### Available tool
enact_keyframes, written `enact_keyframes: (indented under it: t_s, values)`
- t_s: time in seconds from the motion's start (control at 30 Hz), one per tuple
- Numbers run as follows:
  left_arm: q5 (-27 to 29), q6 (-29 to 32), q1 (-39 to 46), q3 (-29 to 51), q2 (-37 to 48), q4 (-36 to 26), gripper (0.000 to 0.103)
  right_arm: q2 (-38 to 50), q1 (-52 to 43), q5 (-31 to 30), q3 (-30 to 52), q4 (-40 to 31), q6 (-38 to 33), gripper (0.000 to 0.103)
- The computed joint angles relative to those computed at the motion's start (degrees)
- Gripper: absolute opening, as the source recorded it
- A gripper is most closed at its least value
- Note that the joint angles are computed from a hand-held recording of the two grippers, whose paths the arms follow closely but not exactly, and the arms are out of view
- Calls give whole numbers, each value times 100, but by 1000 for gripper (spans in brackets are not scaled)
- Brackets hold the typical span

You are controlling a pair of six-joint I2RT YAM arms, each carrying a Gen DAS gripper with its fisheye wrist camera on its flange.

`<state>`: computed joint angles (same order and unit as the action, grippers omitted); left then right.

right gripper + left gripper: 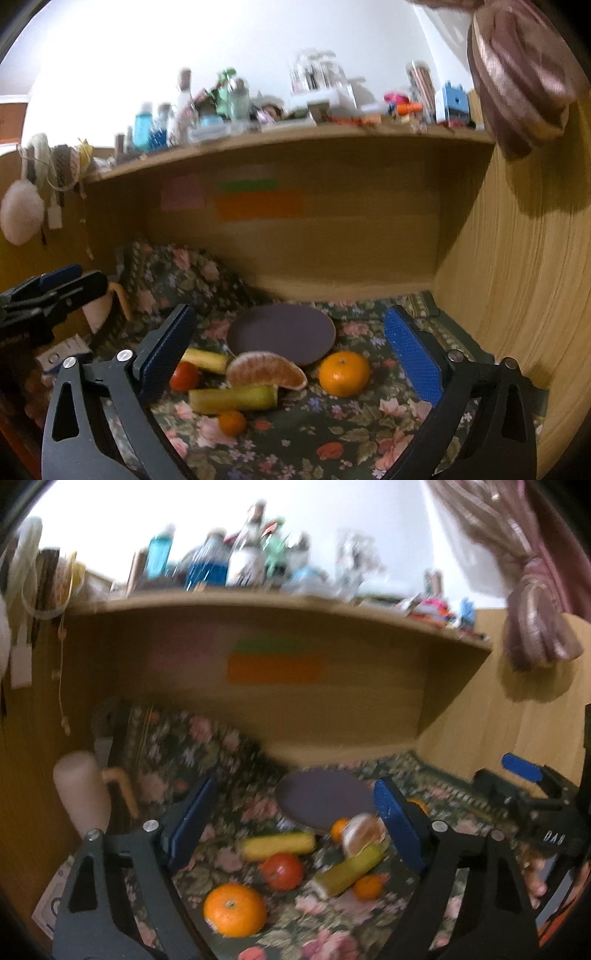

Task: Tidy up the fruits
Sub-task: 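Move the left tool to the stickered orange while the right tool approaches the other large orange, then close the left tool on the stickered orange while the right tool grasps the other orange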

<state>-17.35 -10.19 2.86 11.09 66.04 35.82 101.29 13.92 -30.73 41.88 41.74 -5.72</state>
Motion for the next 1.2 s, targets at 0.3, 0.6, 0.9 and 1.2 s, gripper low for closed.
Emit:
enact_keyframes:
  t_s: [0.3, 0.6, 0.9, 1.2]
  values:
    - [837, 107, 1108, 121, 1773, 604, 81, 912, -18, 235, 1029, -1450, -664, 69]
    - [1280, 87, 1419, 486, 3448, 934, 80, 1623, -110, 454, 1860, -2595, -1003, 67]
    - [1747, 38, 1683, 733, 4034, 934, 65, 2133, -112, 534, 2573, -3383, -1095, 67]
    - [2135, 104, 1934, 978, 3926, 679, 64, 2489, 83, 751, 3329, -3863, -1191, 67]
